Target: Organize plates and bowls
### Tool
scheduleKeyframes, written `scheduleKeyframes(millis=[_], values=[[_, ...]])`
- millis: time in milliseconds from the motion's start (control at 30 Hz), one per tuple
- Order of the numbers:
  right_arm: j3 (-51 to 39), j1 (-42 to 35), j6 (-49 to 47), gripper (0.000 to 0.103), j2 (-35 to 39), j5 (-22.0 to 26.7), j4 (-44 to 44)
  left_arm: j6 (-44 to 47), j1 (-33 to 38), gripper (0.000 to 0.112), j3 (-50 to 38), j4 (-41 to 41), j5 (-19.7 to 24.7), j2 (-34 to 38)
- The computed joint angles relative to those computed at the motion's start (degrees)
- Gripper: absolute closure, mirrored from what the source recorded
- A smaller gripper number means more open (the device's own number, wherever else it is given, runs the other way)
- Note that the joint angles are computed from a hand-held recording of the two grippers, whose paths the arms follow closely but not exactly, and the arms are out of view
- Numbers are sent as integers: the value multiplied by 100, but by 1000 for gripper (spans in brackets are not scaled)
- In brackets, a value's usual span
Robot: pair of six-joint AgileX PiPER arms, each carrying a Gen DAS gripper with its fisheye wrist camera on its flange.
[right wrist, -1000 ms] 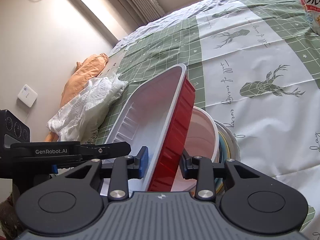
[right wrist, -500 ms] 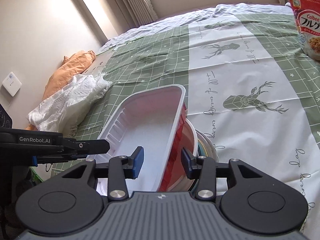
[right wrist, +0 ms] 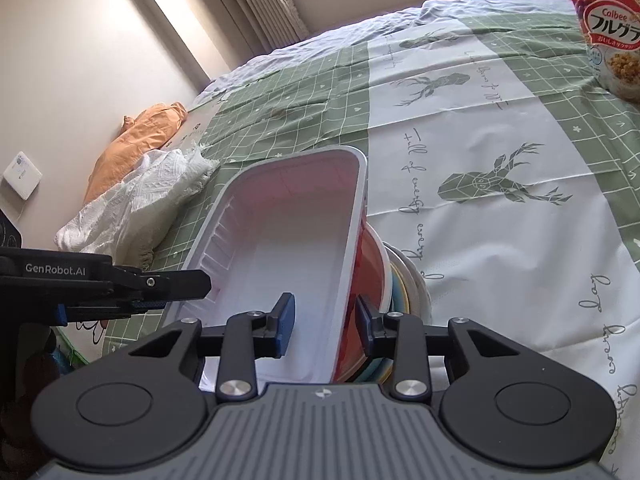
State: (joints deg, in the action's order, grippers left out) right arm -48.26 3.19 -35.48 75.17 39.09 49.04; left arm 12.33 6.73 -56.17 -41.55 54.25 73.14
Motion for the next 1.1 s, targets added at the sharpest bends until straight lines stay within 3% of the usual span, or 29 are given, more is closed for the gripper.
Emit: scheduleKeyframes(millis=[467,1100], values=[[-599,99,455,70,213,44,-131,-109,21,94,-269,5,-49,80],[-426,-86,208,70,167,139,85,27,104,94,-166,-35,111,22]])
